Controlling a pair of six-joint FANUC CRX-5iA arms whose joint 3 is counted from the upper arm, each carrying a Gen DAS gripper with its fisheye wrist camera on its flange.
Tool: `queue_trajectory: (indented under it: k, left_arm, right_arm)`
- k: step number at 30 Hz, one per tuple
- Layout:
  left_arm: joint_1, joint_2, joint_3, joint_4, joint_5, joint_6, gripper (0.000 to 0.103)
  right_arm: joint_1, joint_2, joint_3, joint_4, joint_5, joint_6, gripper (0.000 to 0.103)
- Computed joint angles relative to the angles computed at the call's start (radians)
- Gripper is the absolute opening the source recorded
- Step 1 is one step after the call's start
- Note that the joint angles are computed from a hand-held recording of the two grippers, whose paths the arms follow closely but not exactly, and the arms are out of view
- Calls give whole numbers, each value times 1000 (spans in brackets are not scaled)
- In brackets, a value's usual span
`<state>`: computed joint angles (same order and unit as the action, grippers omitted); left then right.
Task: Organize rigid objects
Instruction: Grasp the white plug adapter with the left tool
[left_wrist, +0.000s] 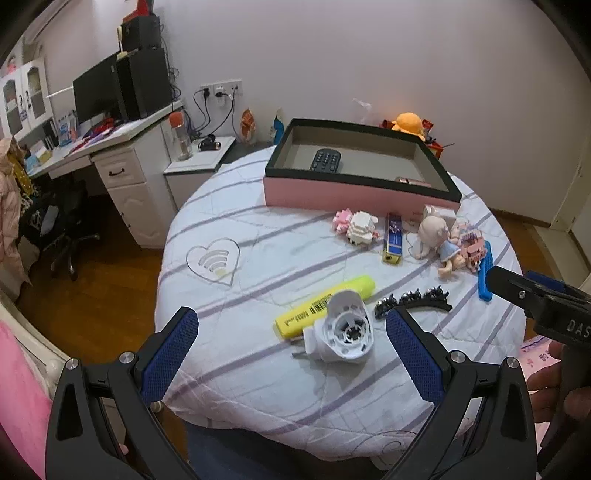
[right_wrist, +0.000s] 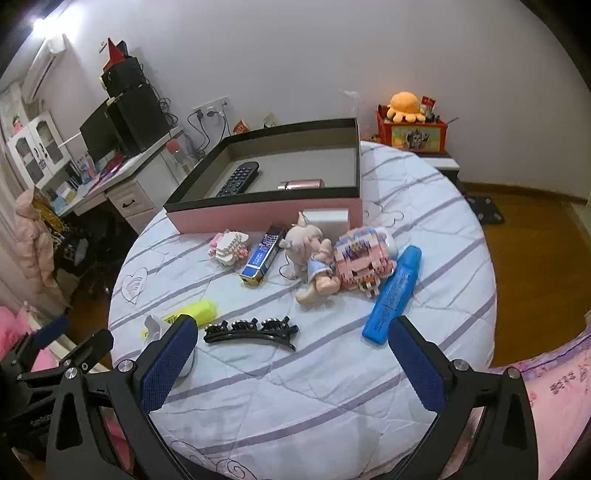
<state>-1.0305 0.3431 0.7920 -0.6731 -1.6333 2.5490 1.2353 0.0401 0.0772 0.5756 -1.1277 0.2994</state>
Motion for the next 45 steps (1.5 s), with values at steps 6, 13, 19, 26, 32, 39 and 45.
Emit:
queue_trajectory:
  k: [6,13,19,26,32,39,45]
  left_arm:
    - [14,-2,-32,54,44,7,103]
    - [60,-25,-115,121,143,-60,103]
    - [123,-74,-250,252,266,-31,103]
    - [132,-51,-267,250,298,101,103]
    - [133,-44,-262,214,306,109,100]
    - [140,-55,-273,183,300,54,72]
    - [145,-70,-289,191,301,18,69]
  right_arm:
    - [-10,0,6,-25,-51,33,103]
    - [9,12,9,6,-131,-60,103]
    - [29,36,38,8,-203,-106,103]
    - [18,40,42,-12,-223,-83,103]
    - [-2,50,41,-40,-221,-56,103]
    - [-19,61,44,-54,-217,-61,103]
    - [-33,79,65,-64,-220,-51,103]
